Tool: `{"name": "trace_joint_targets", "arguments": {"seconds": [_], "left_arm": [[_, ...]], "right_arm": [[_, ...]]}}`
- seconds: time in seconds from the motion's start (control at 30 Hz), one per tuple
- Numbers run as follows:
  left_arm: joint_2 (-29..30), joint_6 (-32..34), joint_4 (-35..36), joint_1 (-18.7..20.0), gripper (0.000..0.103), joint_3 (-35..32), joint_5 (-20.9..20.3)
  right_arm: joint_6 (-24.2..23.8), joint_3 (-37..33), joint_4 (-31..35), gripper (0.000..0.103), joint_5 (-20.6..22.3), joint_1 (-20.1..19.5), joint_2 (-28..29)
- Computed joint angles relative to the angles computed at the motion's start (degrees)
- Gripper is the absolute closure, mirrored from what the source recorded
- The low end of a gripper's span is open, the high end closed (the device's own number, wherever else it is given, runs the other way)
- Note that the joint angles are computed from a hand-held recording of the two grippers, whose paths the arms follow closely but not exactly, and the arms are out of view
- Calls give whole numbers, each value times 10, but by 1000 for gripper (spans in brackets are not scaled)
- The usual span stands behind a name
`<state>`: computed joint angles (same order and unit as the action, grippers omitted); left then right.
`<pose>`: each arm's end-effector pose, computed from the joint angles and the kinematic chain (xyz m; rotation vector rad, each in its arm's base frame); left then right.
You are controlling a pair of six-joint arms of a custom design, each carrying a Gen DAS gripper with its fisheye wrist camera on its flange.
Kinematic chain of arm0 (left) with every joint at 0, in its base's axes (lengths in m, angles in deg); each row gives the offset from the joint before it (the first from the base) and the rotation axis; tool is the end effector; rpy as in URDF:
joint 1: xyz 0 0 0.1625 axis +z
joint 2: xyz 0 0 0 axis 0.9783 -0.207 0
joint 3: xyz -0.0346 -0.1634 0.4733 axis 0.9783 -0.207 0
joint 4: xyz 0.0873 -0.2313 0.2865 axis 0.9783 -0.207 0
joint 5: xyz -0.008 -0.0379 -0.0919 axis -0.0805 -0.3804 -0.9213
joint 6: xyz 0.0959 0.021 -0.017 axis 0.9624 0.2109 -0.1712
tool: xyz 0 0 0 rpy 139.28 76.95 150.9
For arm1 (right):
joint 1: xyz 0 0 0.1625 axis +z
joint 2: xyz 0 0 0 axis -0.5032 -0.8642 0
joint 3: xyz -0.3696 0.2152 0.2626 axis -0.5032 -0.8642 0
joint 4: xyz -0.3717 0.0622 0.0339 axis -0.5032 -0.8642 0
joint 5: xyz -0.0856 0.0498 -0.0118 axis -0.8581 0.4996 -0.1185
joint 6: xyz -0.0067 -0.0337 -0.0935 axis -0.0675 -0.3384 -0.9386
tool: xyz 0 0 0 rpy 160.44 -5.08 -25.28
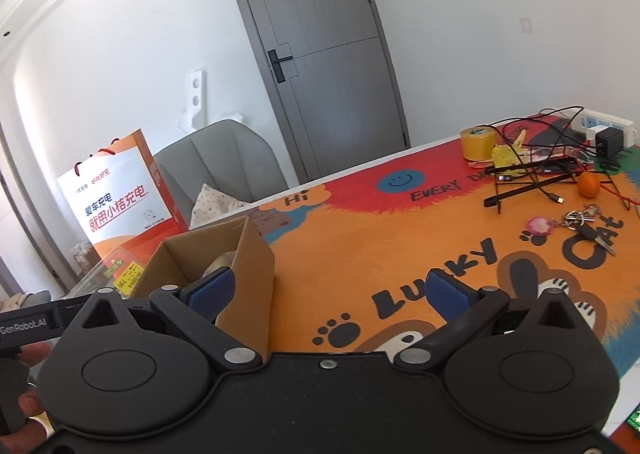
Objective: Organize snacks
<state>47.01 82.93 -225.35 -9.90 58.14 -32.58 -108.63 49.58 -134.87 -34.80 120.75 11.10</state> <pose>-0.1297 -0.8209 0.1157 0.5789 2.3053 -1.1732 0.1138 -0.7982 0.1023 0.2753 -2.2693 1.4230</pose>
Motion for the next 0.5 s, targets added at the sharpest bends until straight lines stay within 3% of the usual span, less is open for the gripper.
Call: {"name": "trace_joint_targets", "arguments": {"seconds": [0.5], "left_arm": [[-33,19,-50,1,0,73,-16]], "right_arm": [[-22,46,-66,0,-54,11,-3]]}}
